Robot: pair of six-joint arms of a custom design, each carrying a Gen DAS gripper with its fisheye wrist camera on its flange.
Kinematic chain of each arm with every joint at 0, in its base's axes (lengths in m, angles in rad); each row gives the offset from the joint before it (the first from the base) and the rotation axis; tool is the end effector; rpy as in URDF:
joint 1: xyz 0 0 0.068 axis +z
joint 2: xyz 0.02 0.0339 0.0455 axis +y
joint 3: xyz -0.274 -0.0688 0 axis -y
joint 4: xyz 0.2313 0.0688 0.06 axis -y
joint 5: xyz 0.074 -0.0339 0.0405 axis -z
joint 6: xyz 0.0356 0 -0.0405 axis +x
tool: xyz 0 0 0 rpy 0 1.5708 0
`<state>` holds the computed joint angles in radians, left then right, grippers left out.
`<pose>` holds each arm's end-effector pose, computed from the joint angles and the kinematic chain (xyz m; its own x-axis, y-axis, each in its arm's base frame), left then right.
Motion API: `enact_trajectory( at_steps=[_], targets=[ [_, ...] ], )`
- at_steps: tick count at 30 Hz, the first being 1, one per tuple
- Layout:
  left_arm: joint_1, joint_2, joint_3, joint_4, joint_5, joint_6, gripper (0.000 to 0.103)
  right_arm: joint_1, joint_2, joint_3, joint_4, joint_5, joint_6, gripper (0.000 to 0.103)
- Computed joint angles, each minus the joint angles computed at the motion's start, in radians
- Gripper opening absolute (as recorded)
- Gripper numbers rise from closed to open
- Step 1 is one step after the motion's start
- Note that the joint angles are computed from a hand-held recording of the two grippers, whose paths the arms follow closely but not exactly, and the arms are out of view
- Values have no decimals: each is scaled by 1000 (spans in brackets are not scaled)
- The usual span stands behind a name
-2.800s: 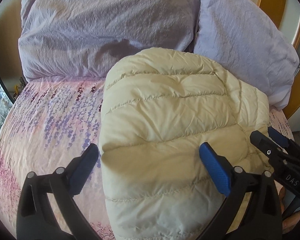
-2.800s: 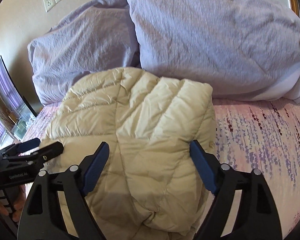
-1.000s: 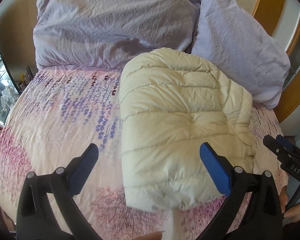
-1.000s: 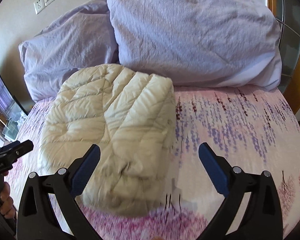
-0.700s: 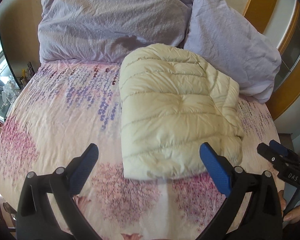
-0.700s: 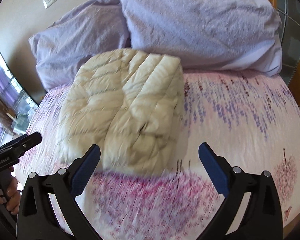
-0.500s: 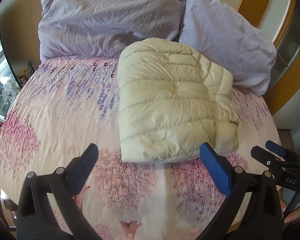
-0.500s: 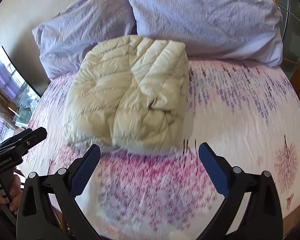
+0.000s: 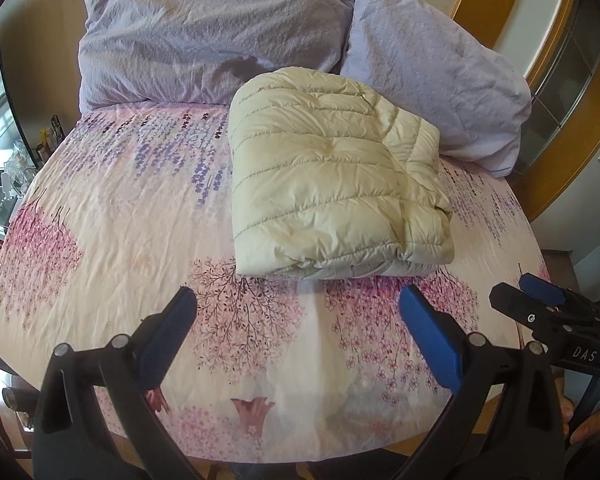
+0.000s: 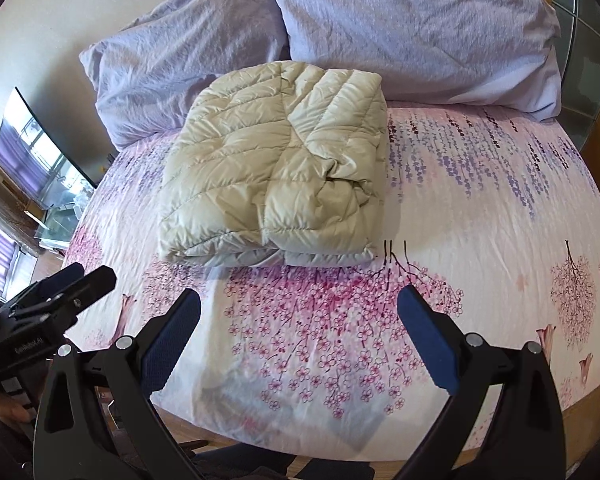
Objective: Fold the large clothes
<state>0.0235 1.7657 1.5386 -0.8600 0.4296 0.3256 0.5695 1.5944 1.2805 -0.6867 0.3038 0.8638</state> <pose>0.3617 -0.0063 0.2945 -0.7834 0.2725 -0.5586 0.4463 0.8721 -0.2006 0.2780 0.1653 0.2822 -0.7483 0.3824 -0.5421 0.2931 0.9237 0.2468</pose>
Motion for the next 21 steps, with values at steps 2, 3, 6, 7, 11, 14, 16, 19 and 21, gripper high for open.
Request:
enact_trajectory(
  at_steps=[2, 3, 6, 7, 11, 14, 16, 19, 21],
  targets=[
    [5, -12, -11, 3, 8, 5, 101, 10, -1, 2, -1, 4, 10, 100],
    [6, -14, -13, 3, 10, 5, 101, 15, -1, 2, 0, 5, 18, 100],
    [12, -18, -18, 4, 17, 7, 101, 23, 2, 2, 3, 5, 31, 100],
    [14, -18, -19, 3, 21, 8, 101, 26, 2, 2, 5, 6, 34, 100],
    [21, -19, -23, -1, 28, 15, 101, 31, 4, 4, 6, 13, 44, 100],
    [27, -18, -25, -3, 35, 17, 101, 31, 2, -3, 13, 10, 53, 100],
    [29, -20, -27, -1, 39, 17, 101, 32, 3, -4, 15, 10, 58, 100],
    [31, -24, -33, 4, 45, 16, 101, 36, 4, -3, 19, 15, 64, 100],
    [30, -23, -33, 4, 47, 15, 101, 39, 3, -4, 22, 19, 66, 100]
  ],
)
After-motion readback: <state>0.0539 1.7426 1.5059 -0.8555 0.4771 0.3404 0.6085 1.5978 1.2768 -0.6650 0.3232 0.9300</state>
